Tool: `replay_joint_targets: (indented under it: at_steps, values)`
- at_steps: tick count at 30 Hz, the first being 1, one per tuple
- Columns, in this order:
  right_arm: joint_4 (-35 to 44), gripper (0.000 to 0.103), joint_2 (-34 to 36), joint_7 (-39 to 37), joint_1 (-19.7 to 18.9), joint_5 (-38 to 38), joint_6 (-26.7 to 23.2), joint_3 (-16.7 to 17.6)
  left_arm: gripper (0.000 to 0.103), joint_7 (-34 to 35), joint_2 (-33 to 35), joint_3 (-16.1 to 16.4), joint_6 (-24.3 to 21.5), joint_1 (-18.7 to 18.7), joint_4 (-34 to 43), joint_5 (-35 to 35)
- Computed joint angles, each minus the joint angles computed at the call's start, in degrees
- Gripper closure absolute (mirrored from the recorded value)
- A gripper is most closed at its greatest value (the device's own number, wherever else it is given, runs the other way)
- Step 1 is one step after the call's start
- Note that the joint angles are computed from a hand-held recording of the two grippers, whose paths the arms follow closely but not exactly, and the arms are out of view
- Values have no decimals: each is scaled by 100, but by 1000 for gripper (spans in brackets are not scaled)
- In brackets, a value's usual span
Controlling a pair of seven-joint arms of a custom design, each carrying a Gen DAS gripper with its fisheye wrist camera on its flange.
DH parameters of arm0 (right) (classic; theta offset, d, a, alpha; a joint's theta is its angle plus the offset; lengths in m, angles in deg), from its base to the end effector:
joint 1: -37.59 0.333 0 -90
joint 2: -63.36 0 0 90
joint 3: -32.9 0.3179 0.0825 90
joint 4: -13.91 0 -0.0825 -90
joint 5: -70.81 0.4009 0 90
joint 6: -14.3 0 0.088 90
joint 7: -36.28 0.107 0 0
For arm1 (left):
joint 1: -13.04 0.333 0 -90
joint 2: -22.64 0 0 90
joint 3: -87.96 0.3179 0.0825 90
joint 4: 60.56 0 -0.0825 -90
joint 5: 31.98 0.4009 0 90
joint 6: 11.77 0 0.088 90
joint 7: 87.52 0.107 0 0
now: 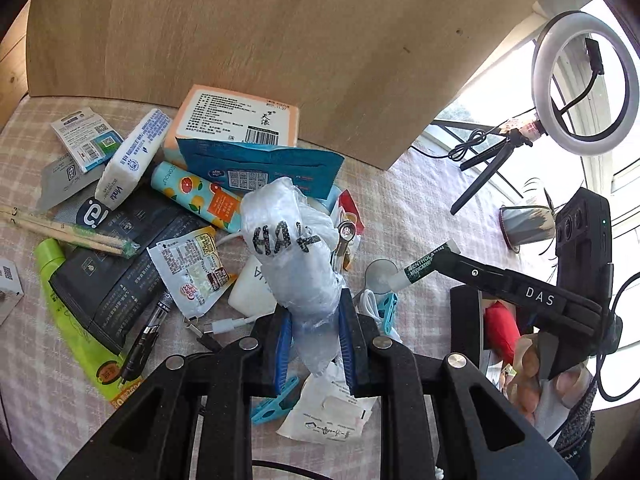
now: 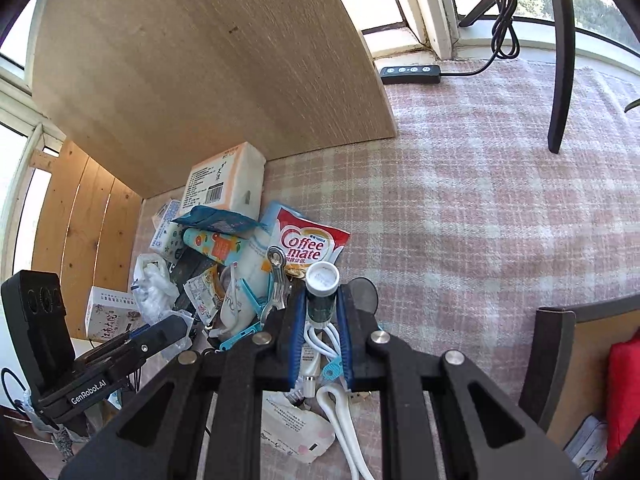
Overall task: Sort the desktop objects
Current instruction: 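Carry the bag and bottle into the tray and open both grippers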
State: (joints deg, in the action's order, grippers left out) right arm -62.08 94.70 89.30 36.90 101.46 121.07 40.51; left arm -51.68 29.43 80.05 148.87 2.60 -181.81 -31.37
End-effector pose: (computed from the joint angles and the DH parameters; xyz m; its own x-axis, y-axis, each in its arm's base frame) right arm 0.7258 0.1069 0.4287 0.5477 -0.6933 -0.4684 -0.8364 -0.4685 -0.2846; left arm 0.5868 -0.1931 0.4148 0.4602 -0.7699 0.4422 -0.7273 -0.6125 -0.3097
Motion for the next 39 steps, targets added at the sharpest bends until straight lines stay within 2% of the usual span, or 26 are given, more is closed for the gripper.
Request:
replay_joint_targets:
  at_steps: [4,9,16,22,25,33,39]
  values:
    - [-107,88,-218,-243,-162,85,-36,-37,83,72,48,-85,29,-90,136,7]
    - [-350,88,-535,-655,-511,214,-103,-243,83,500,218,-288,-40,-283,479,-228]
    - [-466,88,-703,-877,-1132,284,59,-684,83,1344,838,-566,-269,-663,1423,-720]
    - [-226,88,-577,-838,-1635,193,321,-886,83,1835,1524,-689,-665,-1081,2488,-909]
    - [-147,88,-514,-817,-1867,202,397,-919,83,1865,1915,-626,-987,-1386,3143,-768]
    - [281,87,-176,-763,-2325,138,230,-908,83,1817,2906,-497,-1820,-2028,4841,-462]
    - [418,87,-110,-819,-2458,4,117,-874,82,1645,3290,-382,-2102,-2317,5496,-258]
